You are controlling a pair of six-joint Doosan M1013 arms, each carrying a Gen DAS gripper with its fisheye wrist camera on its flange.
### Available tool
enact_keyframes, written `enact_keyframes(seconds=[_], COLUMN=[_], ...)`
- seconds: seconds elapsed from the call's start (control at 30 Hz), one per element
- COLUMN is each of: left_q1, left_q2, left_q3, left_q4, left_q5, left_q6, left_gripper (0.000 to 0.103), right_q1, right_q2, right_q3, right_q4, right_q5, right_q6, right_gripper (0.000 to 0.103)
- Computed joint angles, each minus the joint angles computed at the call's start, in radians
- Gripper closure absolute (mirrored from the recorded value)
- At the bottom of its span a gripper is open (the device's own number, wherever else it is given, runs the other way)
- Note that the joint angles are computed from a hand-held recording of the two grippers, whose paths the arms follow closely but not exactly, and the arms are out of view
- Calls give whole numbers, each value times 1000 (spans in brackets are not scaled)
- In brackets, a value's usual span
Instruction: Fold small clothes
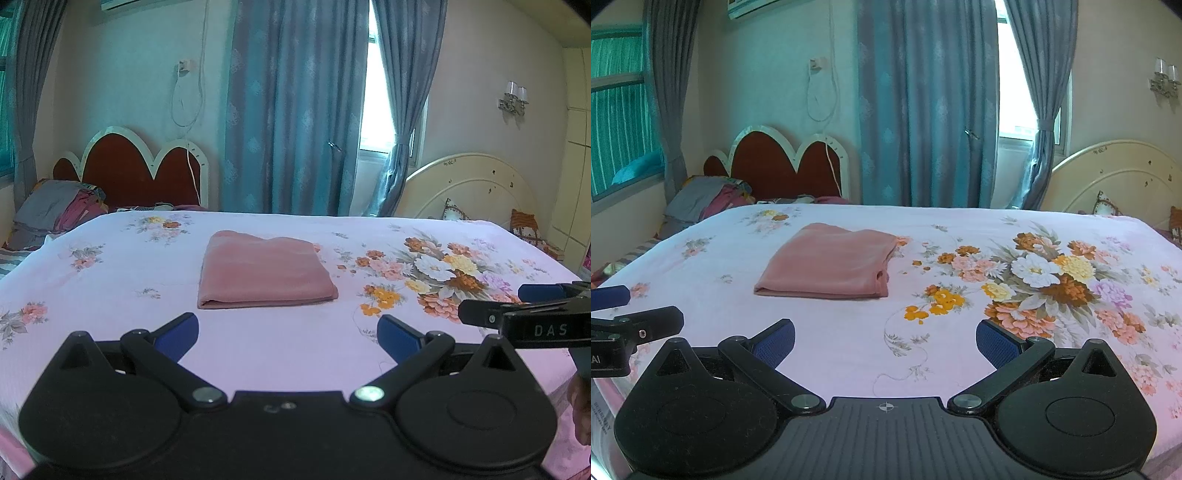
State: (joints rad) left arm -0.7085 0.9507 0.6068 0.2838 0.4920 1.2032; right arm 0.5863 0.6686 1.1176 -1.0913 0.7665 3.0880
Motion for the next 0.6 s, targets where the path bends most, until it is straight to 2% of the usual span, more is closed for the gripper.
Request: enact_keyframes(seconds=[0.6], left_q1=[4], left_q2=[10], left_q3=[-14], left_q4=[0], left_q5=[-5], left_q6=[-2], left_gripper=[0], right_q1=[-4], right_q2=[2], right_q3=[0], right_q4=[2], right_q5=[-10], right_q6=[0], right_gripper=[0])
